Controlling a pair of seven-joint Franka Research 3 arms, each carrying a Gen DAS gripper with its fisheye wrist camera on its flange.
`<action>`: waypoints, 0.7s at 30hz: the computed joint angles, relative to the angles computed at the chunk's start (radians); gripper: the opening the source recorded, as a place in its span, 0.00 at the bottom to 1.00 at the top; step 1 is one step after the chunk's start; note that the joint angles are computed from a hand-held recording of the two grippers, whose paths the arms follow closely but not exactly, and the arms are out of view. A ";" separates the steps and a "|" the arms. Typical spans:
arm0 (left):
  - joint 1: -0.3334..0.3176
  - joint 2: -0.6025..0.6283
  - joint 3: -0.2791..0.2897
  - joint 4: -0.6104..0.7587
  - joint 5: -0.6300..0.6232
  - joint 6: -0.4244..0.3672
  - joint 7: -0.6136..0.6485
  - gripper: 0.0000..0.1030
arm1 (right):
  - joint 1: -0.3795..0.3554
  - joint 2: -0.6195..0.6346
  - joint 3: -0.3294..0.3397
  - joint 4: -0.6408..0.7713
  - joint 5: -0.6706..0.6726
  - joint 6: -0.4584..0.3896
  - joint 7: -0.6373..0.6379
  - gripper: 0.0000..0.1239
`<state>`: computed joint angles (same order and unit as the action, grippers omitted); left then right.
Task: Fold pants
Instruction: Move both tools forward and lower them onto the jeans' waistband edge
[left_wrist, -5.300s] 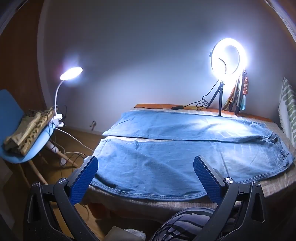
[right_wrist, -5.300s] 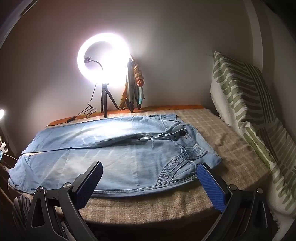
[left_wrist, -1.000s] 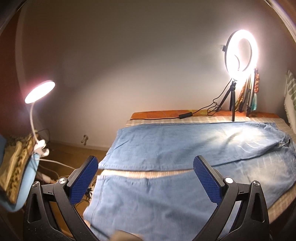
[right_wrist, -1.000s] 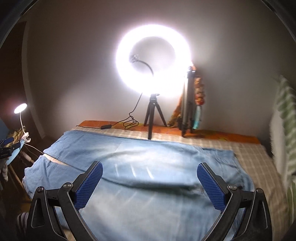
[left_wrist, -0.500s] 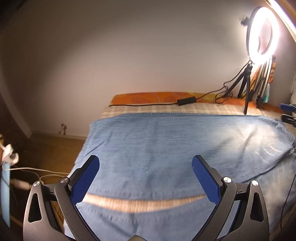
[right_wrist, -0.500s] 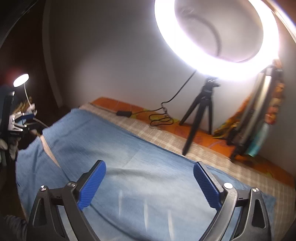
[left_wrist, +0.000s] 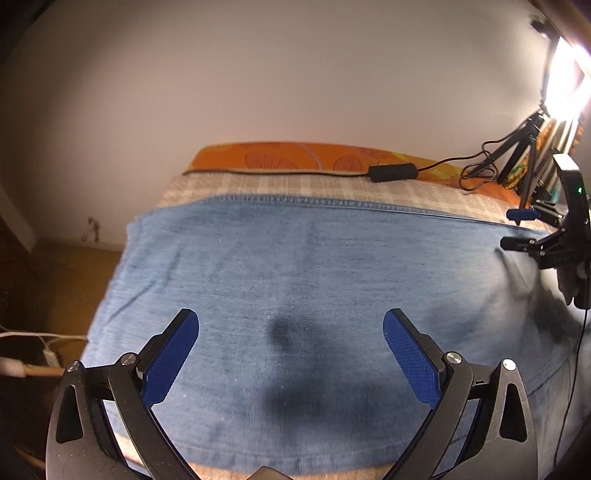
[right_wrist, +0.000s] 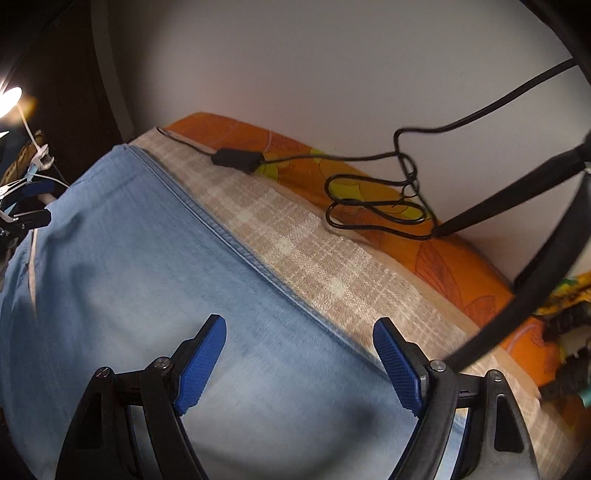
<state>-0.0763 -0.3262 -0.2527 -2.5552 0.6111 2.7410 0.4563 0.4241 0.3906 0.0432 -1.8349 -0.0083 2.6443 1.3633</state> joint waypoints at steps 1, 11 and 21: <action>0.003 0.009 0.005 -0.003 -0.002 0.014 -0.004 0.97 | -0.004 0.014 0.003 0.016 0.002 -0.019 -0.012 0.70; 0.026 0.059 0.052 -0.016 -0.060 0.115 0.020 0.96 | -0.037 0.000 0.049 -0.013 0.111 0.012 -0.133 0.34; 0.064 0.085 0.066 0.077 -0.127 0.133 0.018 0.96 | 0.122 -0.205 -0.050 -0.224 -0.279 0.169 0.181 0.03</action>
